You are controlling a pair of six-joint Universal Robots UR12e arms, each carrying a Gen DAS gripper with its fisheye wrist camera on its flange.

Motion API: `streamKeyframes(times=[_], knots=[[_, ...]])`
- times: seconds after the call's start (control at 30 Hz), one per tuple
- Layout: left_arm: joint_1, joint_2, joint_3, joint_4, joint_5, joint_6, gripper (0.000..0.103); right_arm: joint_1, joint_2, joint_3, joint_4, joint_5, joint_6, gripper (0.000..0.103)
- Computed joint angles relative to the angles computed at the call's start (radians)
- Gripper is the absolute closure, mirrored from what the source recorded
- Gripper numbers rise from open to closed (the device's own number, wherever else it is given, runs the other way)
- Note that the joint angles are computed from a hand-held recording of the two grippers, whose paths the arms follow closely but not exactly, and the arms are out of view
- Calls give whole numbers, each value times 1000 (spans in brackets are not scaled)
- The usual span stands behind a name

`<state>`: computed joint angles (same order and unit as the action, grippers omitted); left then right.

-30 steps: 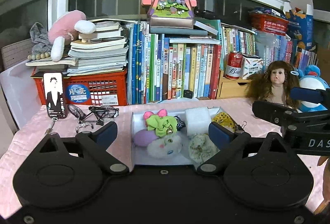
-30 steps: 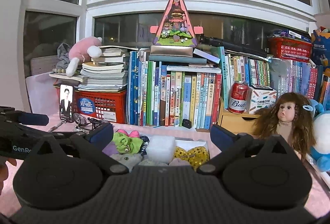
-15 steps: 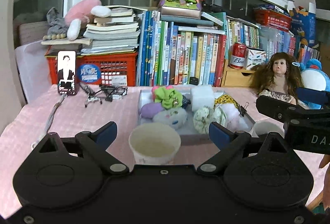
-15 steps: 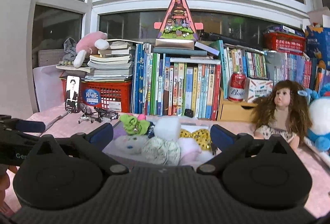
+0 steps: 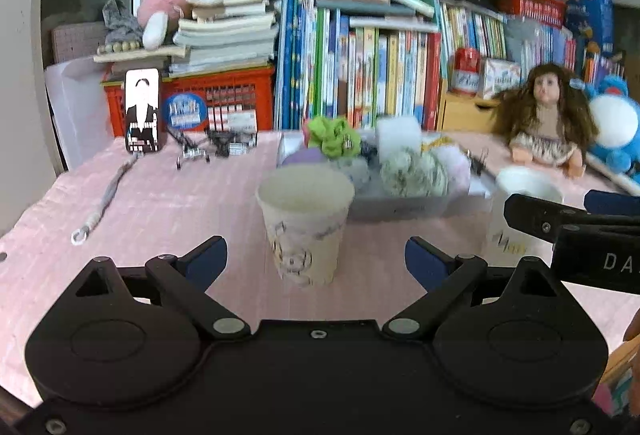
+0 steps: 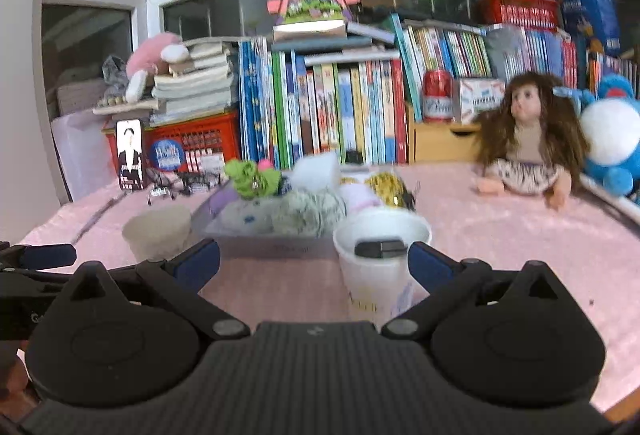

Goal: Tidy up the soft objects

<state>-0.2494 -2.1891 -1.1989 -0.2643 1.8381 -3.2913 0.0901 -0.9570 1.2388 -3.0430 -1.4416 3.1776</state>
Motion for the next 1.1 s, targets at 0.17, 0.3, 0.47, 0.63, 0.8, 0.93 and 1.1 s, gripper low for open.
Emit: streamKeyframes(times=[0.17,0.3,0.47,0.63,0.8,0.93,1.1], knots=[[-1,-5,-4,-36,7,-28,8,0,-4,20,29,-15,11,0],[0,-14,3,-76,17,-56,8,0,-4,29,46,-40,19,0],[-1,-24,11,-110,37,-59,8,4,0,35,69,-81,5,0],[-2,-35,19,-123,41,-48,8,5,7,33,99,-103,0,0],[0,-43,26,-149,29,-59,8,5,13,28,126,-112,-5,0],[3,-47,32,-180,22,-74,7,6,17,25,145,-117,-18,0],[4,-53,31,-163,20,-61,3,7,25,15,183,-120,-42,0]])
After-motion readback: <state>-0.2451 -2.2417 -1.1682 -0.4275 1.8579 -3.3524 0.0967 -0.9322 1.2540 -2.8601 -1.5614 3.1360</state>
